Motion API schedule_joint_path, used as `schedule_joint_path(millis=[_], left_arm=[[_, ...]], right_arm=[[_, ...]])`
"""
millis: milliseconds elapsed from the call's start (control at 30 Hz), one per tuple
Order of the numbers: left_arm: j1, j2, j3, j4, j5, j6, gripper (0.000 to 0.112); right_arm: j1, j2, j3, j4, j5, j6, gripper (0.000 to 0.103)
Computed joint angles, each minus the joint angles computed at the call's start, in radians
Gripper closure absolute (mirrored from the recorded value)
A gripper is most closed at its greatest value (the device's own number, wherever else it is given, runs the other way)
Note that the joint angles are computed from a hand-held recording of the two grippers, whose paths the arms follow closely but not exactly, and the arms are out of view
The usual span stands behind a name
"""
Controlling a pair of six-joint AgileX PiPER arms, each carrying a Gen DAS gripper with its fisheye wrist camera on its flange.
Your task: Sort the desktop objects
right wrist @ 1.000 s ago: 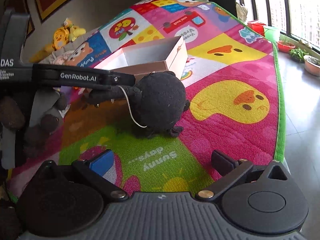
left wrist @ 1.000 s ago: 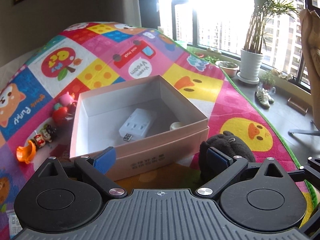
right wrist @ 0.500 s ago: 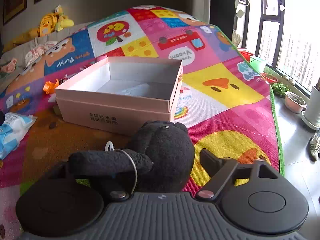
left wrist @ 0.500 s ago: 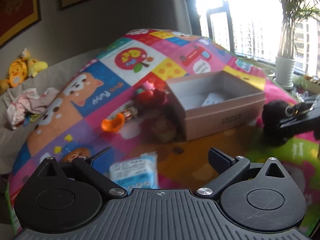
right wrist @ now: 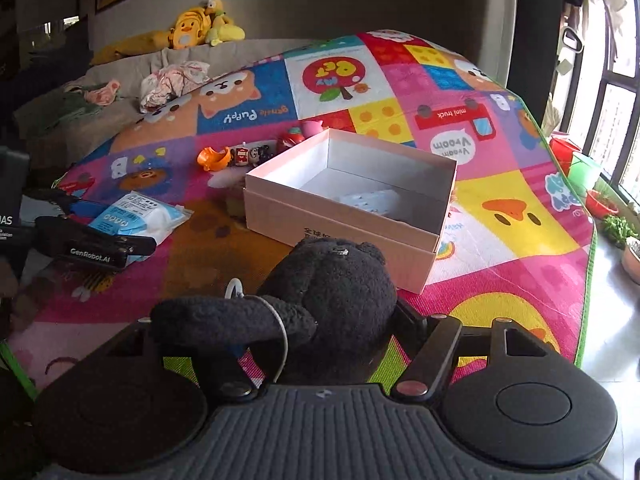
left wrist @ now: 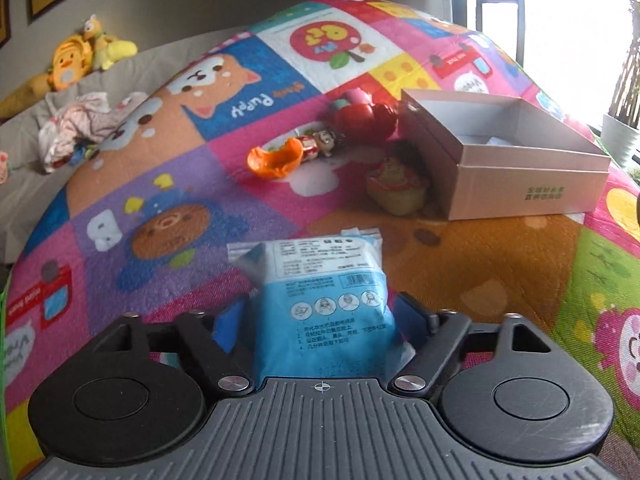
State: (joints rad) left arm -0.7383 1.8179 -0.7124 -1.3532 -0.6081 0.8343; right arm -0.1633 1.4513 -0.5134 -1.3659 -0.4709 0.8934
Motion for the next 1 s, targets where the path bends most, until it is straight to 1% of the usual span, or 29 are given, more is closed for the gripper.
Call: schedule_joint_path(millis=[33,100,200,267,367,400,467,500,567,633,667,733,800,833,867,900,933,1000], left_arm=[[0.006,-0.006,0.010,0.014,0.012,-0.012,0.043],[-0.006,-0.016,0.028,0.025,-0.005,-0.028,0.051],[-0.040,-0.074,0.052,0.052,-0.042,-0.046,0.053],[-0.065,-0.136,0.037,0.077,-0.069,-0.022,0.053],[-0.085,-0.174,-0.060,0.119,-0.097,0.058,0.053],[-0.081,-0.168,-0.109,0.134,-0.088,0.085,0.053],[-0.060,-0.131,-0.216,0.162,-0.046,0.127,0.052],[-0.043,-0.093,-0.290,0.156,-0.006,0.160,0.052],[-0.008,-0.008,-0.434,0.091,0.084,0.244,0.052],[0.019,0.098,-0.578,-0.015,0.147,0.352,0.052],[0.026,0.154,-0.648,-0.063,0.156,0.403,0.052],[0.035,0.259,-0.766,-0.119,0.162,0.484,0.048],[0.047,0.330,-0.844,-0.231,0.173,0.606,0.036],[0.058,0.339,-0.839,-0.269,0.185,0.618,0.035],[0.068,0.328,-0.806,-0.267,0.208,0.590,0.032],[0.071,0.310,-0.761,-0.233,0.223,0.538,0.028],[0.073,0.279,-0.686,-0.159,0.225,0.449,0.027],[0.059,0.223,-0.552,-0.024,0.184,0.296,0.021]], right_arm=[[-0.012,-0.012,0.000,-0.038,-0.010,0.039,0.034],[-0.040,-0.027,-0.001,-0.096,-0.039,0.096,0.034],[-0.079,-0.068,0.006,-0.102,-0.076,0.100,0.034],[-0.134,-0.107,0.004,-0.090,-0.131,0.100,0.034],[-0.226,-0.137,-0.037,-0.111,-0.229,0.167,0.034],[-0.239,-0.143,-0.045,-0.092,-0.236,0.163,0.034],[-0.256,-0.150,-0.049,-0.042,-0.237,0.123,0.034],[-0.263,-0.146,-0.050,-0.028,-0.242,0.108,0.034],[-0.278,-0.123,-0.056,-0.027,-0.259,0.100,0.033],[-0.283,-0.090,-0.063,-0.027,-0.262,0.088,0.033],[-0.278,-0.072,-0.067,-0.021,-0.256,0.078,0.033],[-0.275,-0.036,-0.077,-0.011,-0.244,0.062,0.033],[-0.270,-0.006,-0.090,0.004,-0.221,0.061,0.033],[-0.270,0.004,-0.092,0.020,-0.212,0.054,0.033],[-0.273,0.015,-0.092,0.038,-0.209,0.042,0.033],[-0.281,0.028,-0.093,0.052,-0.212,0.030,0.033],[-0.288,0.041,-0.095,0.060,-0.214,0.023,0.033],[-0.281,0.067,-0.106,0.076,-0.195,0.019,0.033]])
